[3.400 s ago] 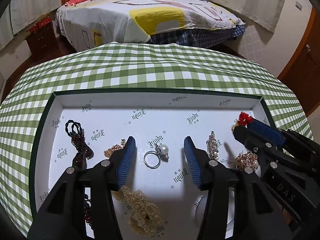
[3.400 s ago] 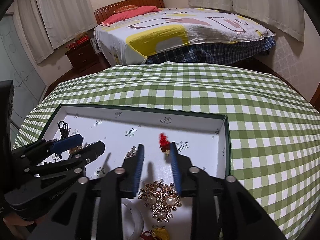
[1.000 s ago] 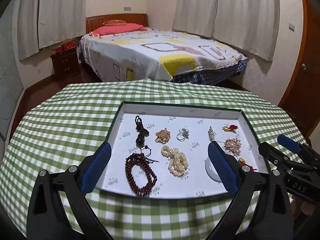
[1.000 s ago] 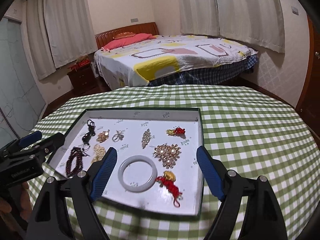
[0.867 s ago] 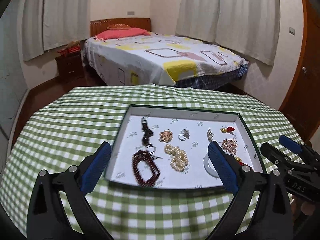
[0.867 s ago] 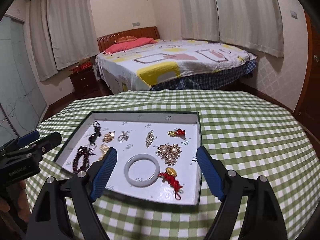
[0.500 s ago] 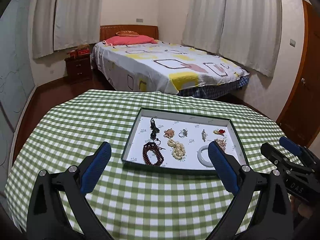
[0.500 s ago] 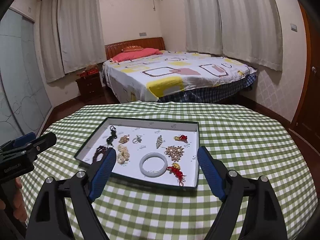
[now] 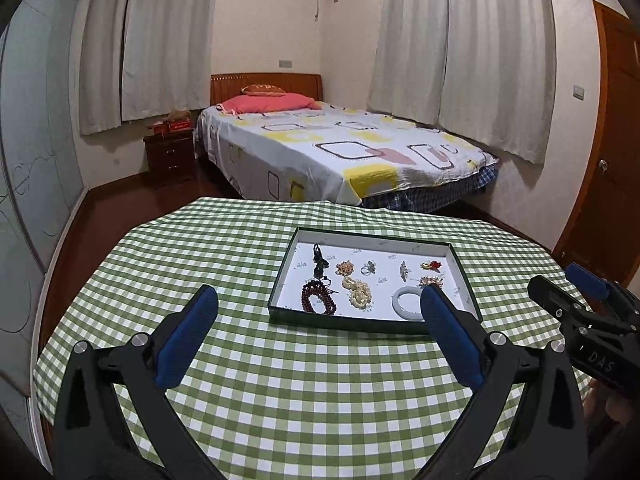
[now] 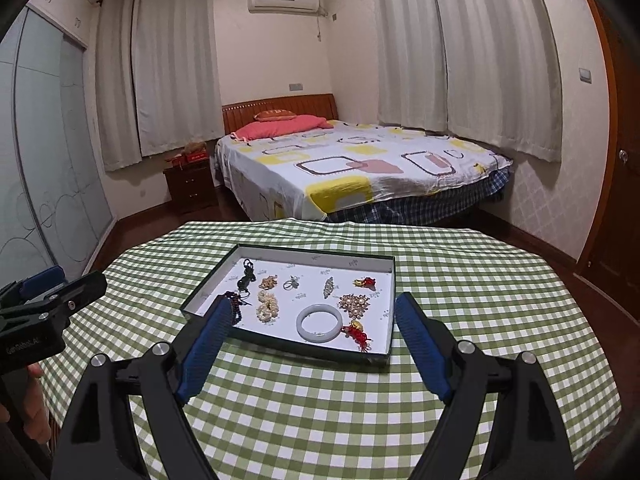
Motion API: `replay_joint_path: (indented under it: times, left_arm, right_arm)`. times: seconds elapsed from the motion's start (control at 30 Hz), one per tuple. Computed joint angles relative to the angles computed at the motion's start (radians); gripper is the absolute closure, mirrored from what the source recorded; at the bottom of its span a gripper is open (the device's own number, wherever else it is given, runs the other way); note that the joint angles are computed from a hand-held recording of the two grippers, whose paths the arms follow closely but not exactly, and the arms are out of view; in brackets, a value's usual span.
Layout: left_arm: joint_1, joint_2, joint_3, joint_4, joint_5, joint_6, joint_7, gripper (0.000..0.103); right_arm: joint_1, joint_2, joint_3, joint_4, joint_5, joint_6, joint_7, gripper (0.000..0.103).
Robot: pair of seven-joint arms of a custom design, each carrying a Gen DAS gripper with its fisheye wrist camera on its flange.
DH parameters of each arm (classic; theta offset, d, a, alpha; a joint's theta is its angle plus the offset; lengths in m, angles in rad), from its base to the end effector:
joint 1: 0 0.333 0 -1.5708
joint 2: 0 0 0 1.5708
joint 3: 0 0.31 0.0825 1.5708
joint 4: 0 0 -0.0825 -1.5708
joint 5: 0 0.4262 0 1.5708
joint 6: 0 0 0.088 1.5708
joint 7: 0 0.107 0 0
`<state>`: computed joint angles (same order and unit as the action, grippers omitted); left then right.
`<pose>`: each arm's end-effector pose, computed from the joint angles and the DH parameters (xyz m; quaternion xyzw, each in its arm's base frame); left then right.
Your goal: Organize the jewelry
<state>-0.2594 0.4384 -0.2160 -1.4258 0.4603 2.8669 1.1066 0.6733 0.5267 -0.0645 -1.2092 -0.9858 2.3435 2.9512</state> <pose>0.6913 -0.3438 0.5537 -0.5105 0.7039 -0.4146 0.2683 0.6519 0.4557 0.5410 -0.5280 0.6808 -0.3707 0.3469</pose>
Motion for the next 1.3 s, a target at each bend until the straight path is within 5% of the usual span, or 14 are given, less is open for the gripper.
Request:
replay_joint_path:
  times: [0.33, 1.3]
  left_arm:
    - [0.0, -0.08, 0.01, -0.101, 0.035, 0.059, -0.036, 0.004]
    - [0.01, -0.081, 0.005, -0.104, 0.045, 0.059, -0.053, 0.004]
  right_arm:
    - [0.025, -0.058, 0.01, -0.063, -0.068, -0.027, 0.05, 0.022]
    - [0.021, -0.055, 0.027, -0.054, -0.076, -0.031, 0.035, 0.021]
